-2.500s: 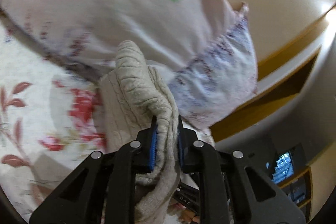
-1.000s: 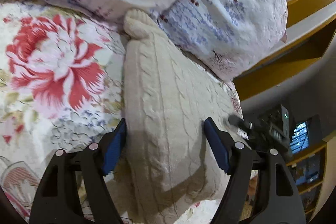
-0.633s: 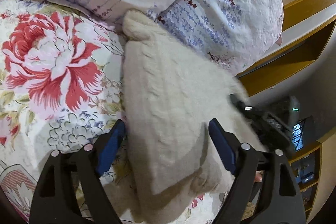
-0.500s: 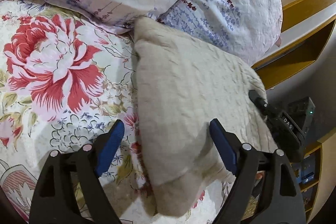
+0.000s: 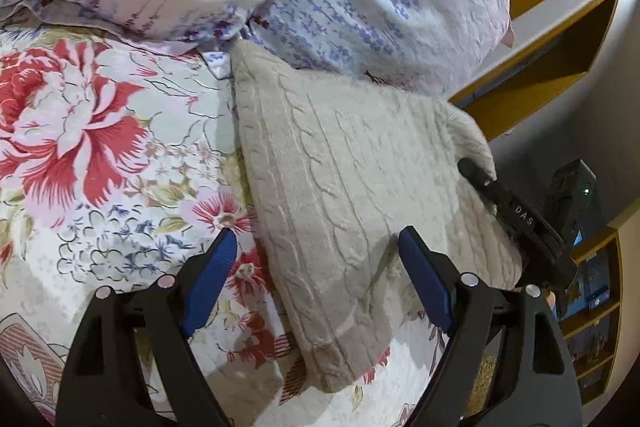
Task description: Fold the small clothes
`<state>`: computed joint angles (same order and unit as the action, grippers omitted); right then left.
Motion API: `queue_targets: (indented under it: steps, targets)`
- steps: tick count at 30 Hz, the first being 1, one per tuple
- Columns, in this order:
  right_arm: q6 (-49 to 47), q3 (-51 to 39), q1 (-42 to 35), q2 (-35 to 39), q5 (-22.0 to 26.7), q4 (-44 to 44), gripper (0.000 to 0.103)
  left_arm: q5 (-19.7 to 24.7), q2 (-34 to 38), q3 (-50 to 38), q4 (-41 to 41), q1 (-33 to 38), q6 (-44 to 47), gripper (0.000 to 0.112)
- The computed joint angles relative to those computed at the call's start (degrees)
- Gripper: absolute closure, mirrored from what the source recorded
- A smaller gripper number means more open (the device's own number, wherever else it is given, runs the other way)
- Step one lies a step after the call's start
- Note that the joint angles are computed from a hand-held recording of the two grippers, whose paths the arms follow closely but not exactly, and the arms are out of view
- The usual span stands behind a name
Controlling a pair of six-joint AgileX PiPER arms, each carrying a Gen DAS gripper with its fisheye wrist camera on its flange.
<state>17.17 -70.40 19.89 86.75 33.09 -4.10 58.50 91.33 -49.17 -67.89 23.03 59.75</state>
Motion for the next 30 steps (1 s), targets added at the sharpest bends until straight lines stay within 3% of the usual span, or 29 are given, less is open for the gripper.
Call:
queue_targets:
  steps: [5, 7, 9, 11, 13, 20, 24, 30]
  targets:
    - [0.3, -1.5, -3.5, 5.9, 4.9, 1.8, 0.087, 0.1, 0.8, -0.8, 0.9, -0.9, -0.5, 0.031]
    - [-2.5, -1.2, -6.0, 7.3, 5.3, 7.0, 0.084, -0.1, 0.8, -1.0, 1.3, -1.2, -0.8, 0.031]
    - [-1.0, -0.5, -7.5, 6.0, 5.4, 8.2, 0.068, 0.2, 0.8, -1.3, 1.9, -1.1, -1.7, 0.031]
    - [-0.9, 1.1, -9.4, 2.7, 5.4, 10.0, 0.044, 1.3, 0.8, -1.9, 2.3, -0.9, -3.1, 0.031]
    - [-5.1, 3.2, -12.1, -0.6, 5.5, 15.3, 0.039, 2.0, 0.4, -1.9, 2.4, -0.5, -4.0, 0.031]
    - [-24.2, 11.0, -23.4, -8.7, 14.2, 40.6, 0.038, 2.4, -3.7, 0.3, 3.2, 0.3, -5.8, 0.031]
    - [-29.3, 14.9, -25.2, -12.5, 16.8, 46.3, 0.039, 3.9, -4.6, 2.3, 3.6, 0.7, -6.3, 0.035]
    - [-32.1, 17.7, -23.1, -16.2, 17.0, 47.0, 0.055, 4.7, -5.6, 4.6, 4.2, 0.4, -6.9, 0.048]
